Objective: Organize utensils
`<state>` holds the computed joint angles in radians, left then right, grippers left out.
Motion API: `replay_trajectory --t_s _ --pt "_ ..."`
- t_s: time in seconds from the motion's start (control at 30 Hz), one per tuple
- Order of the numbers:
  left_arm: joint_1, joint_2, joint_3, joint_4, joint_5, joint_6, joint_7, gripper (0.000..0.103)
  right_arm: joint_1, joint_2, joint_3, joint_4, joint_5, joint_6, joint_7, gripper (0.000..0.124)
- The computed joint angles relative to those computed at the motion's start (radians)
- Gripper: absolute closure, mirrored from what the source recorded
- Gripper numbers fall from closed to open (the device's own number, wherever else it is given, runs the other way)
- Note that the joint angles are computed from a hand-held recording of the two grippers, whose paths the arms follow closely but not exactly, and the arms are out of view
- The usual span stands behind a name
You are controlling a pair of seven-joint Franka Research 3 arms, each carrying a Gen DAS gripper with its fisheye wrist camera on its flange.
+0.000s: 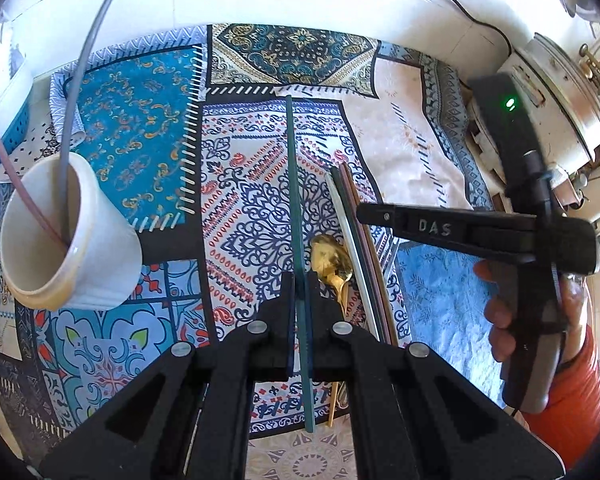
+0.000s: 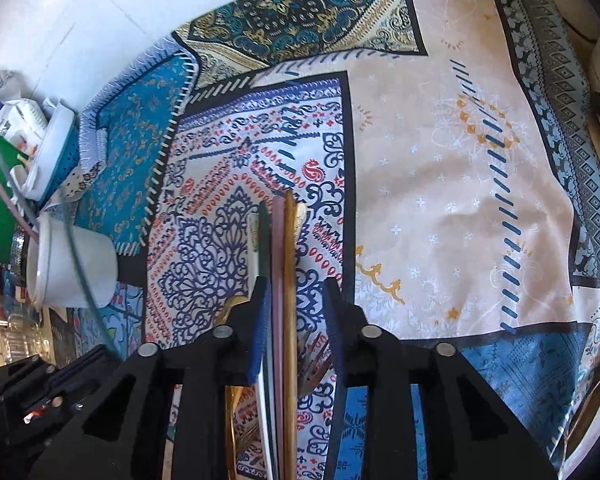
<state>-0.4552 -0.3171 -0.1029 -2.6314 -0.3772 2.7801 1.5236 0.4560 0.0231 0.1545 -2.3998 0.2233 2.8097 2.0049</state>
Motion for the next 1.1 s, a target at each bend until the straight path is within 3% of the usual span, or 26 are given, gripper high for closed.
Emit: replay_trajectory --t_s 0.07,0.37,0.5,0.6,0.77,1.03,1.1 --pt "0.000 -0.003 0.004 -0.004 -0.006 0.004 0.001 0.101 0.000 0.000 0.002 -0.003 0.032 0.010 -0.021 0.113" --pt "-0.003 0.007 0.011 -0.006 -0.011 0.017 0.013 0.103 0.002 0.024 -0.004 0.023 -0.023 -0.020 -0.005 0.113" --pt "-0.008 0.061 0.021 0.027 -0.052 -0.042 0.055 0.103 0.008 0.037 -0.010 0.041 -0.089 -0.034 0.032 0.116" --pt "0.015 0.096 -0.003 0.045 -0.070 -0.077 0.078 0.099 0.013 0.040 -0.012 0.038 -0.120 -0.018 0.053 0.117" --pt "0.057 0.153 -0.054 0.080 -0.048 -0.084 0.070 0.082 0.014 0.012 -0.010 0.005 -0.119 0.021 0.080 0.118" --pt "0.126 0.250 -0.118 0.154 0.131 -0.094 -0.079 0.082 -0.014 -0.108 0.012 -0.103 -0.120 0.092 0.121 0.118" --pt "0.132 0.251 -0.117 0.168 0.110 -0.102 -0.083 0.082 -0.019 -0.137 0.017 -0.127 -0.109 0.103 0.120 0.118"
